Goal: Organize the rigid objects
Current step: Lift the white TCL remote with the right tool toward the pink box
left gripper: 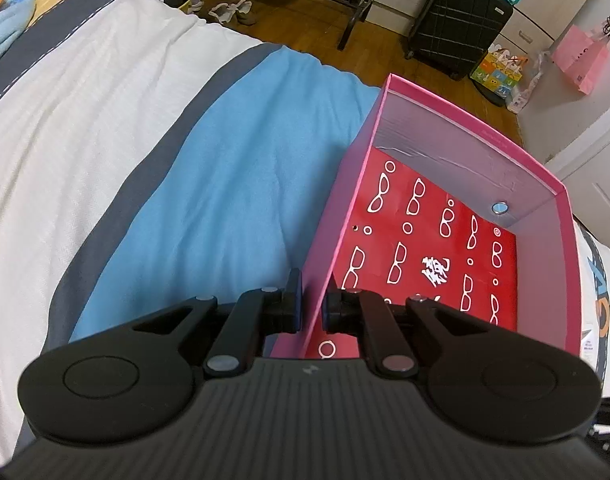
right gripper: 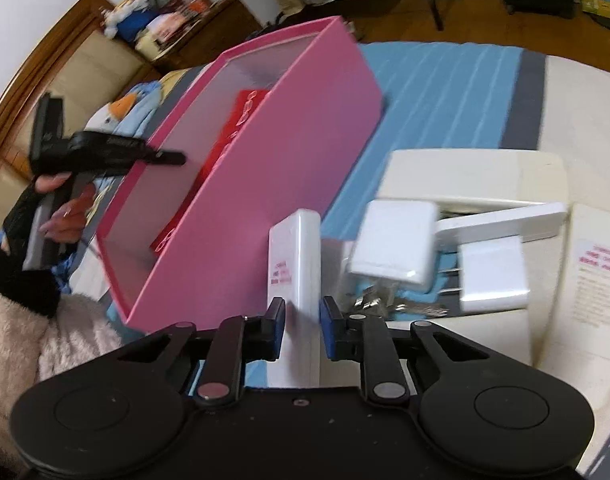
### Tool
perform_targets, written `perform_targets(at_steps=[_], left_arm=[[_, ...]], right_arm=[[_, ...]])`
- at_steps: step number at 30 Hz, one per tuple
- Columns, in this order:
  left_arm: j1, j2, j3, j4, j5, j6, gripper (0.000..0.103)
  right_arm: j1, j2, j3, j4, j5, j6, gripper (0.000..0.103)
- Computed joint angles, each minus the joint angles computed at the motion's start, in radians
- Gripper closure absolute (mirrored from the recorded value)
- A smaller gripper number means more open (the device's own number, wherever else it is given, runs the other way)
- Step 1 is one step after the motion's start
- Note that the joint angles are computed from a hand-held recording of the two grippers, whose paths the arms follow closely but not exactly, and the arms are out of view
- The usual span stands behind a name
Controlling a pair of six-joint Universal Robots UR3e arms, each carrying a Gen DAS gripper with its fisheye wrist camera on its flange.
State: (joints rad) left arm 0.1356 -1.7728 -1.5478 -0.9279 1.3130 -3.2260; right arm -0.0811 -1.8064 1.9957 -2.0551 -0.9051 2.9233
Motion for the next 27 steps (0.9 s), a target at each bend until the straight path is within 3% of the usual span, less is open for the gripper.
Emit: perform_targets(at_steps=[5, 8, 10, 13, 18, 20, 22, 24, 27], left_arm=[[0.001, 0.002, -0.004, 0.003, 0.001, -0.003, 0.095], [0.004, 0.008, -0.014, 0.005, -0.002, -0.001, 0.095], [0.009, 0.012, -0.018, 0.005, -0.007, 0.002, 0.095], [0.009, 0.011, -0.016, 0.003, -0.007, 0.002, 0.095], [0.009, 0.014, -0.020, 0.007, -0.005, 0.003, 0.095], [0.008, 0.014, -0.021, 0.006, -0.006, 0.000, 0.095], [0.009, 0.014, -0.022, 0.007, -0.008, -0.002, 0.095], [0.013, 0.014, -0.025, 0.008, -0.014, -0.007, 0.095], [0.014, 0.017, -0.030, 0.014, -0.014, -0.010, 0.095]], right_arm=[[0.055, 0.029, 0.002, -0.056, -0.003, 0.041, 0.077], [0.104, 0.040, -0.011, -0.087, -0.083, 0.085, 0.075], [0.072, -0.004, 0.016, -0.047, -0.046, 0.105, 0.064], [0.056, -0.050, 0.020, 0.097, -0.013, 0.101, 0.059], [0.140, 0.022, 0.063, 0.048, -0.048, 0.249, 0.054], [0.184, 0.058, 0.081, -0.034, -0.071, 0.318, 0.048], [0.166, 0.035, 0.143, -0.104, -0.021, 0.380, 0.030], [0.138, -0.003, 0.263, -0.261, 0.031, 0.495, 0.035], [0.143, -0.048, 0.326, -0.350, -0.005, 0.551, 0.068]])
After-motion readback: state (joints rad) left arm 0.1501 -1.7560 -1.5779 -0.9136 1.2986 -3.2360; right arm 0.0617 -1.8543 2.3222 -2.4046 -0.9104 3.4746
